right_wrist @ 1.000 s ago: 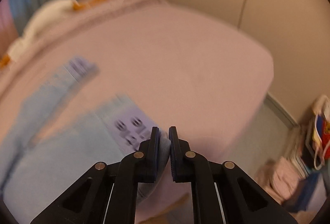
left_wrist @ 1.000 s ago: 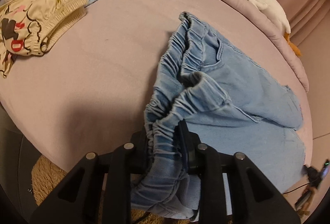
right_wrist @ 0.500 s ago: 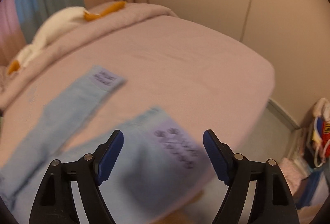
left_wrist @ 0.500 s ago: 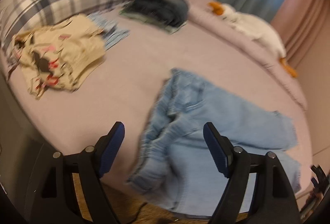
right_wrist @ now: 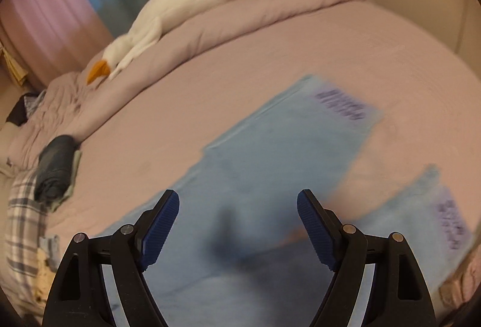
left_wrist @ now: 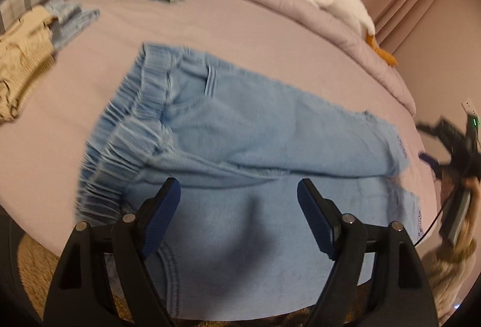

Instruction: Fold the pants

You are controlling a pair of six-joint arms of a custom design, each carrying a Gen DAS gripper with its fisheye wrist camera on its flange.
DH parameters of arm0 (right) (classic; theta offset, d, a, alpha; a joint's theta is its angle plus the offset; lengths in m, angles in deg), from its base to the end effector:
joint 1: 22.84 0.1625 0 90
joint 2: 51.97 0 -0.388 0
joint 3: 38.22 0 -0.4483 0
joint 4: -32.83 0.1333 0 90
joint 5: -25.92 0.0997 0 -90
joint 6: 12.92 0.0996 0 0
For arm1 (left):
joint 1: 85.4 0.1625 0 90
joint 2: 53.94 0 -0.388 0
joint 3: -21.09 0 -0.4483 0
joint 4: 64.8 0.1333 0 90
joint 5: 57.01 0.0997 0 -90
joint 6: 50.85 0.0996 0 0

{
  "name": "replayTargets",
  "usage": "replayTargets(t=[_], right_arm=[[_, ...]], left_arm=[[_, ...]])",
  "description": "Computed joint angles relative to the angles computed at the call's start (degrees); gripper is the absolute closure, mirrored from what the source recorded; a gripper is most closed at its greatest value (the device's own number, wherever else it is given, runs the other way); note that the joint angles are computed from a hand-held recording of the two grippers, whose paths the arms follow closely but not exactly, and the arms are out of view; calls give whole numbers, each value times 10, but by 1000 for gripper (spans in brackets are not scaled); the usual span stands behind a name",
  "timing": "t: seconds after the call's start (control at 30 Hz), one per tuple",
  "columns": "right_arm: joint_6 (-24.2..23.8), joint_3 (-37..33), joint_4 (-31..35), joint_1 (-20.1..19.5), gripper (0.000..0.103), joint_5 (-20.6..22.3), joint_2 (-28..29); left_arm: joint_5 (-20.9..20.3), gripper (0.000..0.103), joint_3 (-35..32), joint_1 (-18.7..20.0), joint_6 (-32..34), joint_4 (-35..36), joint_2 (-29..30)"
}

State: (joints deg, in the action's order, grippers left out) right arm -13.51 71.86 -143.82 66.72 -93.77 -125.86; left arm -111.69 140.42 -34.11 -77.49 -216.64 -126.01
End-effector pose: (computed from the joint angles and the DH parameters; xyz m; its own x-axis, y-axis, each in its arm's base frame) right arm 0.0794 -0.6003 0.2924 -0.8658 0.3821 0.3232 -0.0040 0.6406 -0.7679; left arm -0.1892 -0.5412 0.1489 -0.9218 0.0160 -0.3873 0.2147 0.8529 -0.4759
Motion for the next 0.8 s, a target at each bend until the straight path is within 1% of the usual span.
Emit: replayTargets(t=[0.03,0.1,0.13,0.2,0.33,0.37,0.4,0.47,0.5,0.53,0.57,0.63,0.67,0.7,0.73,0.77,0.8], right_arm=[[9,-15,23,-1,21,11,11],[42,-61,79,0,21,15,46],[54,-87,96,1,21,7,69],[71,-125,120,6,21,-27,104],[105,-199,139,3,21,-63,170],[101,-214,136,3,21,-77,184],[95,-234,131,5,21,-103,203],[102,-268,129,5,21,-156,233],[104,-280,127,3,21,-174,245],[95,-290,119,0,21,-190,256],[62,-299,97,0,22,-209,270],[0,-301,45,2,33,-229,284],[-25,-296,19,3,51,-233,285],[-41,-287,5,3,73,-227,280],[-47,-280,-6,4,88,-235,277],[-51,-260,-18,0,92,-218,260],[-40,-233,-19,-7,94,-178,234]], left_arm=[[-7,23,-5,5,-7,10,5],[-20,23,-8,13,-9,15,8],[-26,23,-10,16,-11,19,10],[-25,22,-12,19,-15,26,12],[-19,22,-16,18,-14,35,17],[-17,22,-16,17,-15,38,17],[-14,22,-18,17,-16,41,19],[-8,21,-20,14,-17,45,22],[-6,20,-20,14,-15,46,23],[-2,19,-20,12,-14,47,24],[1,19,-20,12,-13,47,26],[2,20,-21,12,-12,48,27],[-1,20,-22,13,-12,47,27],[-6,21,-24,14,-13,46,27],[-11,21,-25,15,-12,43,28],[-16,21,-23,14,-13,38,25],[-20,22,-20,12,-11,29,22]])
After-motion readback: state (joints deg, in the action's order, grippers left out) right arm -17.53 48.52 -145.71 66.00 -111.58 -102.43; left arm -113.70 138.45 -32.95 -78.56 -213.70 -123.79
